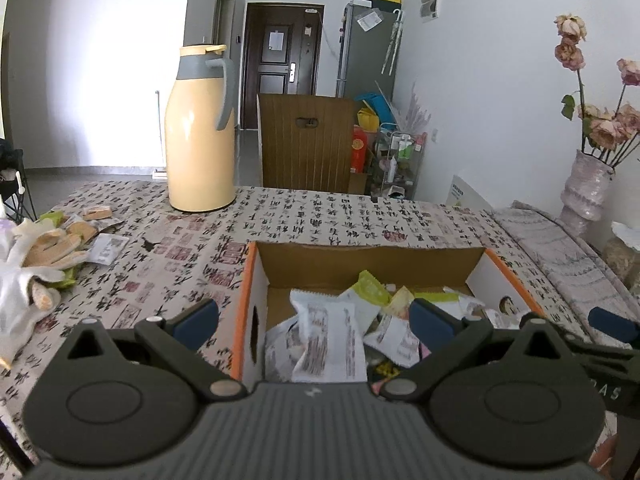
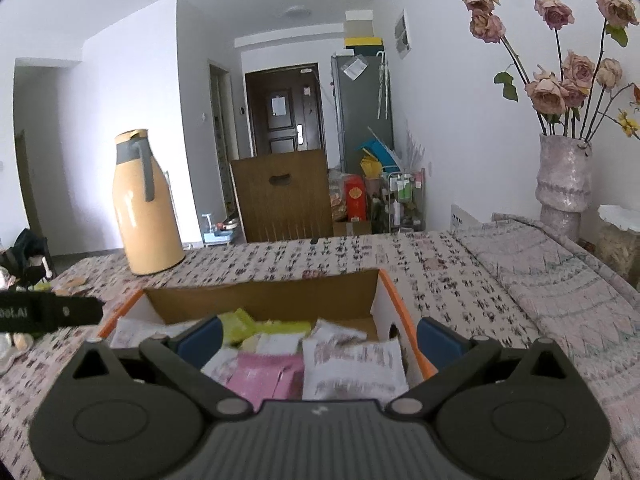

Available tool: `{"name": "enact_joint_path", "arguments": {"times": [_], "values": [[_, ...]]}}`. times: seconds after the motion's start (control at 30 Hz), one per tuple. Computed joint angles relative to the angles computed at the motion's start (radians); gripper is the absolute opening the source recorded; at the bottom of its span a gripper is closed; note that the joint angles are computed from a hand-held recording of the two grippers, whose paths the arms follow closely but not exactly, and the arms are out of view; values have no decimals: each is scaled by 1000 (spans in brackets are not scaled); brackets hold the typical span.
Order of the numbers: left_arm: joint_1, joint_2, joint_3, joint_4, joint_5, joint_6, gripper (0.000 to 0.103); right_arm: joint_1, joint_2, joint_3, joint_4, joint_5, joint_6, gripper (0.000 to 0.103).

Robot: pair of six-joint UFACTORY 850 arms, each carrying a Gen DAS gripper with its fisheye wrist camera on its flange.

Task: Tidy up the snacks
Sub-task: 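Withdraw both grippers from the box toward the pink and cracker packets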

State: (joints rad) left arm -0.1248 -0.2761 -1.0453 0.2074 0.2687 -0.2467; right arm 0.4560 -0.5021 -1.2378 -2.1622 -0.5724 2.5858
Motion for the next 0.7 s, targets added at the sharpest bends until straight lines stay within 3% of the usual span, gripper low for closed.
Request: {"name": "enact_joint_path", "arguments": {"times": [0.37, 0.7], "values": [[54, 89, 141, 231, -3, -179, 103, 74, 55, 109, 151, 57, -105, 103], [94, 106, 211, 436, -8, -339, 103, 92, -4, 84, 379, 158, -278, 103]]}}
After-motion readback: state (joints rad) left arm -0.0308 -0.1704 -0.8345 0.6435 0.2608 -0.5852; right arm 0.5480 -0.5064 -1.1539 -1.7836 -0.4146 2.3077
